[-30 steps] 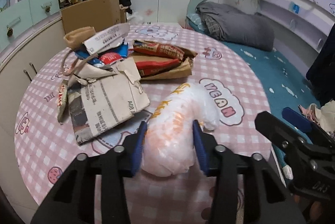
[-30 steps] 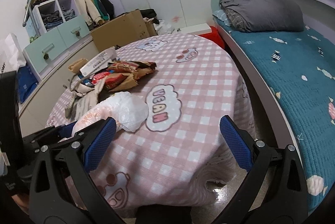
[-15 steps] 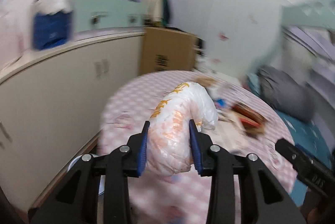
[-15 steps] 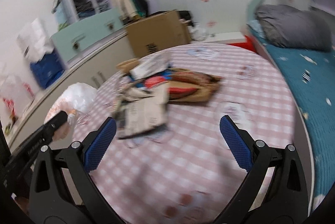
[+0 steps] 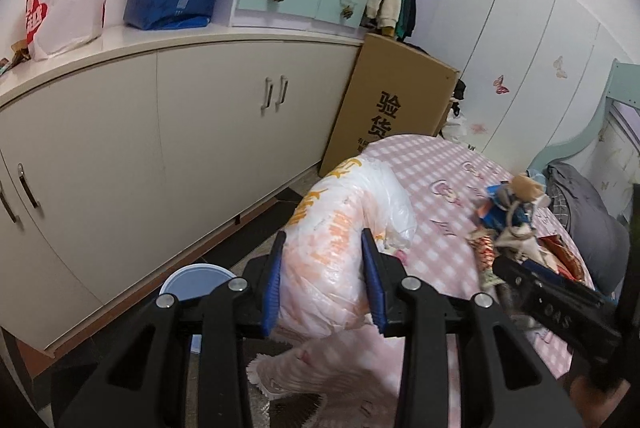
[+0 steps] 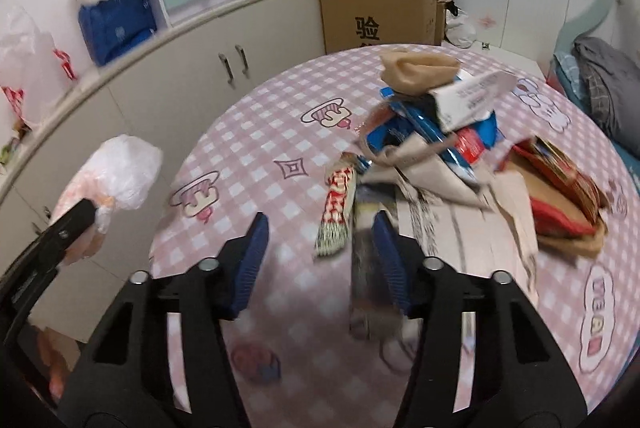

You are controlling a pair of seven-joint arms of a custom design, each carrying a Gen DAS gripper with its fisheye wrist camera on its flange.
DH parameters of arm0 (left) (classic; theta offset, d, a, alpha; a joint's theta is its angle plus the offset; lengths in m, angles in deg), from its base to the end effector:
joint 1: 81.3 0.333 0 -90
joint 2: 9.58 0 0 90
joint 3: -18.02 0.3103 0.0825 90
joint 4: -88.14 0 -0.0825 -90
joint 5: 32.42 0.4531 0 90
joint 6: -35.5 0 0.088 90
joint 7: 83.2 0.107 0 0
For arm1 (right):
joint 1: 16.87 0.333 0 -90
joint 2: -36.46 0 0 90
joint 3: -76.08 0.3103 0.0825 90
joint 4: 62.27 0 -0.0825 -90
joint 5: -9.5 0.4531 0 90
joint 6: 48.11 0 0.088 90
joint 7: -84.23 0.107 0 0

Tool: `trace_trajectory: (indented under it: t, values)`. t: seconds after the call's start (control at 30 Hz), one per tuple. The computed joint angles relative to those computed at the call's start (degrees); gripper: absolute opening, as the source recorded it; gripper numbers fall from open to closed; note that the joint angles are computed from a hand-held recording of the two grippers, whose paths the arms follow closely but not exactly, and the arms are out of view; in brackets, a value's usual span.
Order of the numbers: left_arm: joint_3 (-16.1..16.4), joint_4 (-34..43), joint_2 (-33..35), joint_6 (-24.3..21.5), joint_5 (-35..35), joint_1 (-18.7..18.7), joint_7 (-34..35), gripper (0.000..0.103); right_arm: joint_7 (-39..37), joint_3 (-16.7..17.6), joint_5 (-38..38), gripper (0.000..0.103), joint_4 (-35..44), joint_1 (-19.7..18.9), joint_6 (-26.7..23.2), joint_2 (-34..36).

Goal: Collect trash
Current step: 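Carry the bag with the left tool while the right tool grasps a red snack wrapper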

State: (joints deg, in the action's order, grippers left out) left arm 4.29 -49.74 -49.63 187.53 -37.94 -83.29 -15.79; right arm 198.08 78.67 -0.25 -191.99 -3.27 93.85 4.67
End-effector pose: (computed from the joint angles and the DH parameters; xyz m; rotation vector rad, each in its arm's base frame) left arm 0.4453 -0.1456 0.6424 -1.8672 1.5902 -1.0592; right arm 0.4833 0.1451 0.6433 -1.6992 1.7667 -0.6238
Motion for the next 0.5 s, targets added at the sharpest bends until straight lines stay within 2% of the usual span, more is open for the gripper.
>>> trace_trajectory:
  t: [0.13, 0.3, 0.5]
  values:
    - [1.7, -0.1, 1.1, 0.1, -1.0, -0.5, 1.9, 0.035, -0.1, 0.8, -1.2, 0.036, 3.9, -0.5, -3.7, 4.6]
    - [3.7, -0.2, 2.1, -0.8, -3.2, -1.6, 4.7, 0.035, 0.4, 1.6, -3.2, 0.030, 6.7, -0.8, -6.3, 7.7]
    - [5.2, -1.1, 1.4, -1.6, -5.9, -2.1, 7.6, 0.035, 2.1, 2.4, -5.5, 0.018, 5.8, -0.6, -5.5, 7.1]
